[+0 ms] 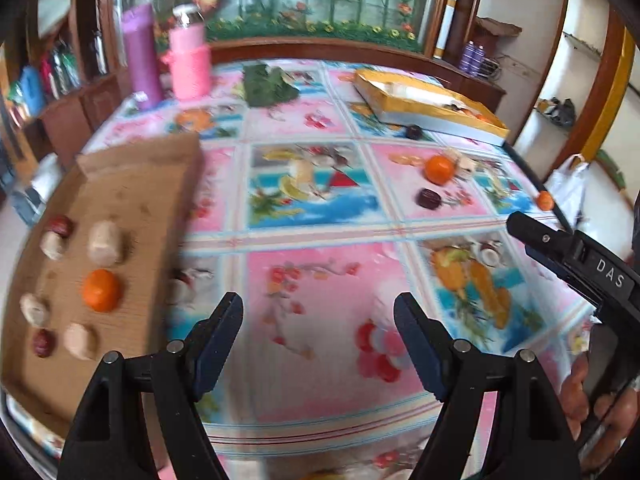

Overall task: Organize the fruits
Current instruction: 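Grasp a dark date with the left tool while the right tool grasps an orange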

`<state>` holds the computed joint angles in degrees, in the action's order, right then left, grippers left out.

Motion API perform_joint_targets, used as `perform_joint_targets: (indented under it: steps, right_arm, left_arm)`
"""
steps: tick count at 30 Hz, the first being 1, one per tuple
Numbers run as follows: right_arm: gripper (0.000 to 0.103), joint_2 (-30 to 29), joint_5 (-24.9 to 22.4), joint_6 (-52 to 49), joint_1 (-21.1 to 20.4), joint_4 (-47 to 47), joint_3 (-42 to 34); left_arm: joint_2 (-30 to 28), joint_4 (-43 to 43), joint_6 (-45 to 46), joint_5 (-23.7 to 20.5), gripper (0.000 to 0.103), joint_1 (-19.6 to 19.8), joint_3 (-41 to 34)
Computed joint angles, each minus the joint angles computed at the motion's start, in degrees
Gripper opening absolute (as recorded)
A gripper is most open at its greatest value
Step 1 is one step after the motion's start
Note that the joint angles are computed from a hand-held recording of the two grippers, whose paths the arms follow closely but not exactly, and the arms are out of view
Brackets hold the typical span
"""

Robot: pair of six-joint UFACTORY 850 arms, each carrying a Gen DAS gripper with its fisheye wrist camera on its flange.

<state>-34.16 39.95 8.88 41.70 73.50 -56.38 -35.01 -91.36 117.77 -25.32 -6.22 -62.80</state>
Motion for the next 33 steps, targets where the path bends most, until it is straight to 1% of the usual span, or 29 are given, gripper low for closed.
perform_joint_targets:
  steps: [1,4,8,11,13,16,18,21,24,25,27,28,29,30,31,32,33]
  right_arm:
    - [0.069,0.9,0.0,-0.8,-0.1,1.3,1.3]
    - [0.068,4.1,-0.5,-6.4,-0.7,8.7,5.7]
    - [0.068,9.2,-0.4,-13.1,-2.7,18.0,12.1]
    - [0.068,11.6,-0.4,-18.2,-5.7,21.9,15.0]
    - [0.068,12.2,-1.7,-18.6,-8.4,20.2,15.9]
    - [0.068,11.6,-4.4,-15.2,-12.7,14.5,16.0]
    - [0.068,10.3,-6.1,-13.2,-15.3,11.2,15.1]
    - [0.068,8.4,-7.1,-12.8,-17.3,10.5,13.4]
    - [0.068,7.4,-6.8,-9.8,-17.8,7.4,13.0]
    - [0.068,7.1,-6.6,-10.1,-17.8,7.4,12.8]
    - [0.068,6.6,-6.4,-11.1,-17.8,7.7,12.3]
    - [0.066,6.3,-6.5,-11.2,-17.9,7.5,12.1]
    - [0.065,6.2,-6.7,-11.2,-18.0,7.1,12.1]
    - [0.06,6.0,-6.5,-12.2,-18.0,7.9,11.9]
    - [0.052,5.9,-6.3,-13.6,-17.9,8.9,11.7]
    - [0.047,5.8,-6.5,-14.6,-18.0,9.4,11.4]
    - [0.04,5.6,-6.3,-16.2,-17.9,10.8,11.1]
  left_arm:
    - [-0.4,1.8,-2.0,0.3,0.077,-0.4,-0.4]
    - [-1.1,0.9,-0.7,2.4,0.077,-1.8,-0.6]
    - [-2.5,8.6,-9.3,0.4,0.077,-2.7,-3.2]
    - [-3.1,9.9,-11.1,-1.0,0.077,-3.9,-5.1]
    - [-3.7,9.1,-10.8,-1.0,0.077,-5.3,-6.4]
    - [-5.0,8.1,-9.7,-0.5,0.077,-7.6,-8.4]
    - [-6.3,10.2,-11.7,-0.4,0.077,-8.8,-10.2]
    - [-8.4,12.6,-14.9,-0.6,0.077,-10.2,-12.9]
    - [-10.2,14.6,-17.0,-0.8,0.077,-11.4,-15.2]
    - [-10.9,15.6,-17.7,-0.8,0.074,-11.8,-16.0]
    - [-12.0,18.3,-19.1,-0.1,0.063,-12.8,-17.2]
    - [-12.7,18.8,-18.8,0.4,0.052,-13.3,-17.7]
    - [-12.6,16.9,-16.1,1.5,0.051,-13.8,-17.4]
    - [-12.5,14.4,-12.7,2.4,0.048,-14.2,-17.0]
    - [-12.4,13.6,-11.3,3.2,0.044,-14.5,-16.8]
    - [-12.3,12.4,-9.8,3.7,0.031,-14.8,-16.6]
    - [-12.1,10.4,-7.8,4.5,0.026,-15.0,-16.1]
